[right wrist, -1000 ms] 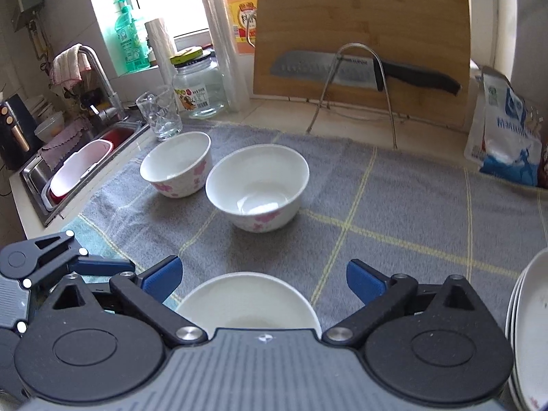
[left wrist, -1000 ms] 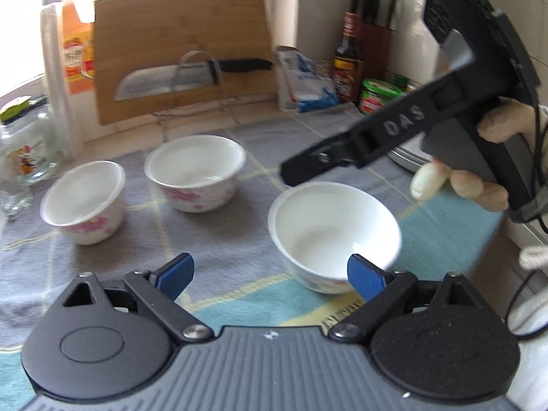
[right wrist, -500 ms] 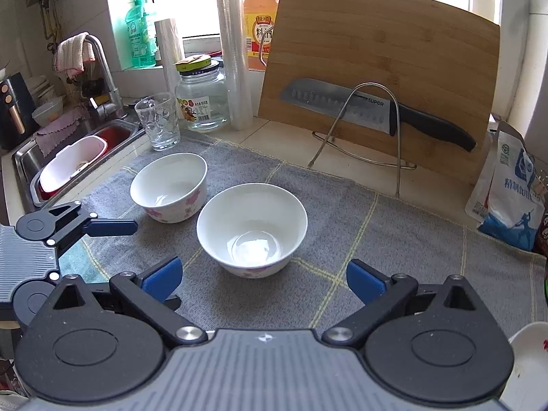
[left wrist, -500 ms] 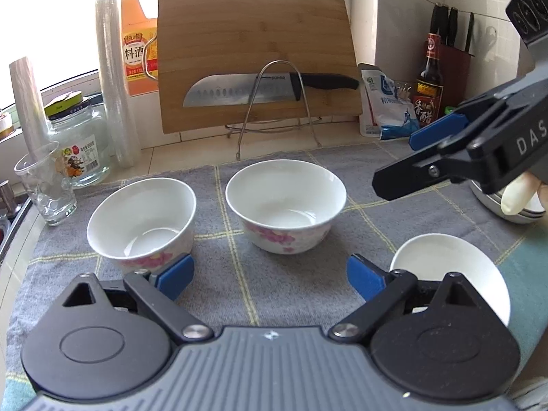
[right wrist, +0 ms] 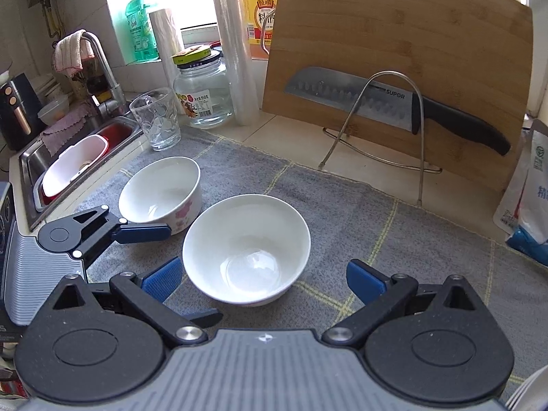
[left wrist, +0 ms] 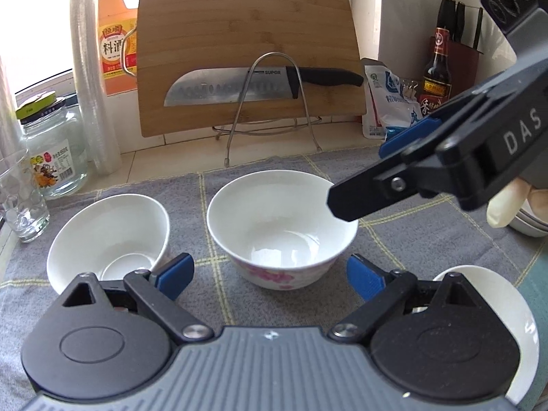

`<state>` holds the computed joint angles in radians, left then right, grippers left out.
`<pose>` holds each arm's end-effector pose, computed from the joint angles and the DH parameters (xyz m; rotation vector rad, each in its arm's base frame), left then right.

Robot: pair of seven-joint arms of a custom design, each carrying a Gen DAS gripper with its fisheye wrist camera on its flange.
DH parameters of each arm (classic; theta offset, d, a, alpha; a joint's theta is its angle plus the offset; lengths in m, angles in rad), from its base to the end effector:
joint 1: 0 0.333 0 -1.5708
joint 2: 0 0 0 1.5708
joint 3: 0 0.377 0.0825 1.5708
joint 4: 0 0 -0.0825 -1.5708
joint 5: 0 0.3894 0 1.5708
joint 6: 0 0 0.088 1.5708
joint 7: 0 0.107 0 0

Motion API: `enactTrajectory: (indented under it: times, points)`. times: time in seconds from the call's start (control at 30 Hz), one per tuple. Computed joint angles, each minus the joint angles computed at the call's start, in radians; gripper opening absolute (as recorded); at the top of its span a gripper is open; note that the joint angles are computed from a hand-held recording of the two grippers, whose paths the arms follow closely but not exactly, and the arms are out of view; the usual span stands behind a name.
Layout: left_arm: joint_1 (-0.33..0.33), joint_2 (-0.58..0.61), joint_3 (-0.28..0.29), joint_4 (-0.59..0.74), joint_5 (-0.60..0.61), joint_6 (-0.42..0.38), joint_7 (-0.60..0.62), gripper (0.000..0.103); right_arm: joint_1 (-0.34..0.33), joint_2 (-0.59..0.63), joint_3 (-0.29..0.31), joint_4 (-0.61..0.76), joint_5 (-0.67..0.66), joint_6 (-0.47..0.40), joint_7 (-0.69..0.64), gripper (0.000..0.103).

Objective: Organize plates and bowls
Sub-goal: 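Move the right tool to the rim of the next white bowl, then close the right gripper on the next bowl's rim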

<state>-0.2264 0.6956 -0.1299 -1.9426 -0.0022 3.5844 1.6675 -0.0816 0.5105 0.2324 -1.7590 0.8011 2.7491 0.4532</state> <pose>0.6651 -0.2295 0.2801 -1.3556 1.9965 -1.0348 0.7252 0.0547 0.3754 -2.1276 1.2187 -0.3071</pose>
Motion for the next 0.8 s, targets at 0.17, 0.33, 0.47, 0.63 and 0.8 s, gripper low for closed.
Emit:
enactTrajectory:
  times: [0.17,0.33,0.47,0.63,0.8]
  points:
    - [0.016,0.018,-0.015,0.031,0.022,-0.027,-0.009,0.095,0.003,0.043,-0.015,0.061,-0.037,-0.055,0.049,0.102]
    - [0.039,0.030,-0.037,0.055,0.051,-0.050,-0.021,0.094,-0.001,0.077,-0.014,0.109,-0.058,-0.105,0.070,0.102]
    - [0.038,0.041,-0.036,0.075,0.064,-0.061,-0.022,0.094,0.009,0.108,-0.021,0.149,-0.087,-0.124,0.096,0.100]
    - [0.041,0.045,-0.039,0.084,0.076,-0.066,-0.024,0.093,0.007,0.141,-0.018,0.194,-0.110,-0.168,0.122,0.095]
    - [0.052,0.048,-0.051,0.085,0.090,-0.066,-0.029,0.091,0.009,0.163,-0.019,0.227,-0.136,-0.201,0.139,0.085]
